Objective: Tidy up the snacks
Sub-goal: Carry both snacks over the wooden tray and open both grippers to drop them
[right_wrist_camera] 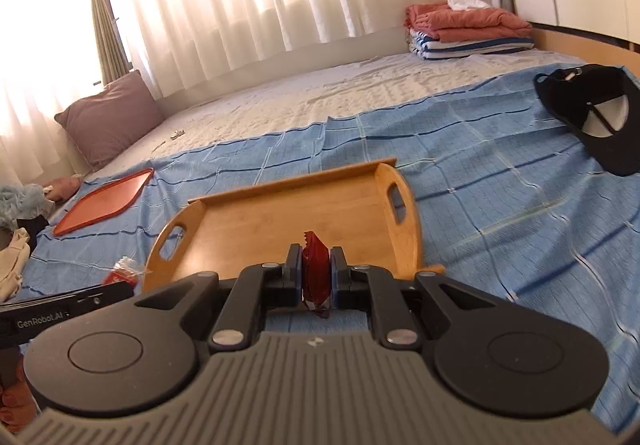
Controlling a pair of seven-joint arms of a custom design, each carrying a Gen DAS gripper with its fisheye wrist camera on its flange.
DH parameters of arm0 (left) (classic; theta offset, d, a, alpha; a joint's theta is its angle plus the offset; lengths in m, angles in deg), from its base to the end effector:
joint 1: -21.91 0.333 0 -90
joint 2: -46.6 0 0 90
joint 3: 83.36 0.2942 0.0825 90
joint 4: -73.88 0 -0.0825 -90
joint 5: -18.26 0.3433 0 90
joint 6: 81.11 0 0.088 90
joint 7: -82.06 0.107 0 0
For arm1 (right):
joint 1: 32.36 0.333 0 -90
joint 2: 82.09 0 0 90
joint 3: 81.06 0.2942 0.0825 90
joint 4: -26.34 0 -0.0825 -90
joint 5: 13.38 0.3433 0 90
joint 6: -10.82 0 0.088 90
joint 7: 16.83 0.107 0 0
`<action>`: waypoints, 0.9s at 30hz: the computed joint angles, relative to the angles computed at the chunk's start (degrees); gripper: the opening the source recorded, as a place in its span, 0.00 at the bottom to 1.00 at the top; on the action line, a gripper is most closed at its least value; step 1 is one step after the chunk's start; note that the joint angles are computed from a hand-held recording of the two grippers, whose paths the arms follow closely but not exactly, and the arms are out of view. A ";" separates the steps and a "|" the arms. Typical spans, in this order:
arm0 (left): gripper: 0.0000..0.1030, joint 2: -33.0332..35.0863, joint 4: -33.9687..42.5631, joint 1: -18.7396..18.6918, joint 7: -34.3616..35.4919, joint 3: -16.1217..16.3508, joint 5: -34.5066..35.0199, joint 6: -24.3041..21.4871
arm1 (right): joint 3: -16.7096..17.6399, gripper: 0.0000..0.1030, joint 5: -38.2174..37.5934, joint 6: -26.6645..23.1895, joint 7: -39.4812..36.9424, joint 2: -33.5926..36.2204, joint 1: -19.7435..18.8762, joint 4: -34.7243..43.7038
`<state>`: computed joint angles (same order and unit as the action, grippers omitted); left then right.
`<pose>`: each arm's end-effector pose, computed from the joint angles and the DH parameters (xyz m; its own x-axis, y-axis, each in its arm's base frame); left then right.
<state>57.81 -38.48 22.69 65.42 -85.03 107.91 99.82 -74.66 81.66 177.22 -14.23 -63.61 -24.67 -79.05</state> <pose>0.5566 -0.0975 0.4271 0.1343 -0.9569 0.2575 -0.5370 -0.2887 -0.7927 0.6005 0.0831 0.3881 0.3462 -0.8976 -0.2729 -0.5819 0.0227 -0.8130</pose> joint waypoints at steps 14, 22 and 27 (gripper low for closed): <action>0.28 21.26 17.81 5.82 42.34 -8.51 -43.05 -7.14 | 1.62 0.16 -34.92 -5.96 36.65 21.32 1.21 24.04; 0.28 24.15 20.20 1.32 46.49 -3.77 -48.15 -7.20 | 4.26 0.16 -42.49 -8.61 42.62 25.85 -1.56 29.10; 0.28 24.74 20.46 -0.81 49.21 -1.74 -51.67 -7.11 | 4.38 0.20 -45.15 -12.97 47.92 28.46 -3.45 32.78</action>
<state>82.55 -18.02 21.87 114.64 -86.77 56.24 92.71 -70.29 36.51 164.24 33.70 -35.14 -28.12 -46.27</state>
